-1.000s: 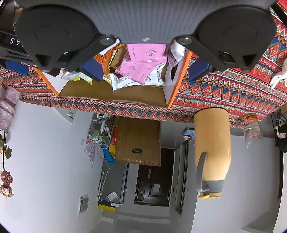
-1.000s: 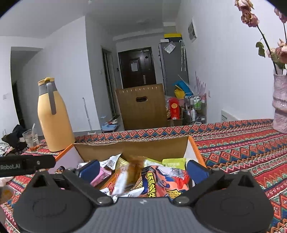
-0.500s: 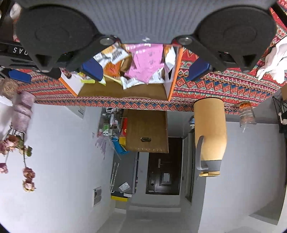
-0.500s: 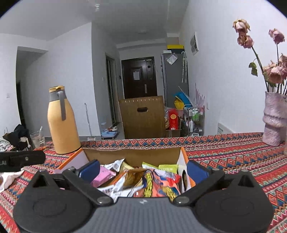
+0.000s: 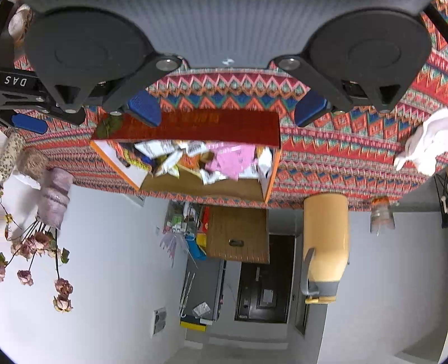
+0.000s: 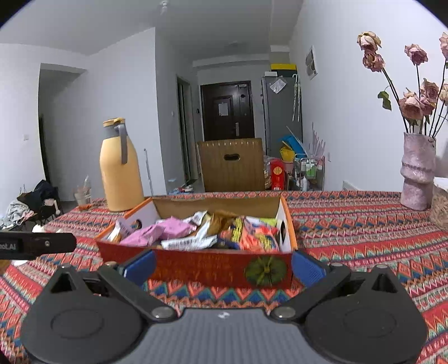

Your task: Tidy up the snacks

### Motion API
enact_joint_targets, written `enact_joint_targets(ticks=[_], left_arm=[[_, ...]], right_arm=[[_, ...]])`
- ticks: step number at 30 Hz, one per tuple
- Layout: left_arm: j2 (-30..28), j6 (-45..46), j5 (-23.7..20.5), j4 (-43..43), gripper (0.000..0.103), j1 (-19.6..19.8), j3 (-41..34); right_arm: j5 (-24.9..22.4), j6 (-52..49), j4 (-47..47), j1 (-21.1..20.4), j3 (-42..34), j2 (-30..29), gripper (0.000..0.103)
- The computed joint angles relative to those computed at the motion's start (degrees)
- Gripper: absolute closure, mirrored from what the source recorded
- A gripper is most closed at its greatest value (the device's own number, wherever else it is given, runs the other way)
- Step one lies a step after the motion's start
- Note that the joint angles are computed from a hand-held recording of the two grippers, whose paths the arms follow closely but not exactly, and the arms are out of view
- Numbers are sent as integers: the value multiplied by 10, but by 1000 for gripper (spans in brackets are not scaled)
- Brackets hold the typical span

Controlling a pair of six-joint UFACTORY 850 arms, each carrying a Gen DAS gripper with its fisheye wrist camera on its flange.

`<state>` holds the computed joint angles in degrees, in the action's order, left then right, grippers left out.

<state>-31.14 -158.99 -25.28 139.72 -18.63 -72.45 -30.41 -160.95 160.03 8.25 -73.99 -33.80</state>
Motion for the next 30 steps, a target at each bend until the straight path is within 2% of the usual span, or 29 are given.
enact_joint_targets(ticks=[8,15,30], left_arm=[[9,-20,17,17,0,-2,33],[7,-36,36,27,0,0,45],[5,-38,40,30,0,-2,45]], right_arm=[[3,19,-23,-1,49,23,0],[17,44,-45,-6,66,26,0],[21,52,-49,-11,77,28,0]])
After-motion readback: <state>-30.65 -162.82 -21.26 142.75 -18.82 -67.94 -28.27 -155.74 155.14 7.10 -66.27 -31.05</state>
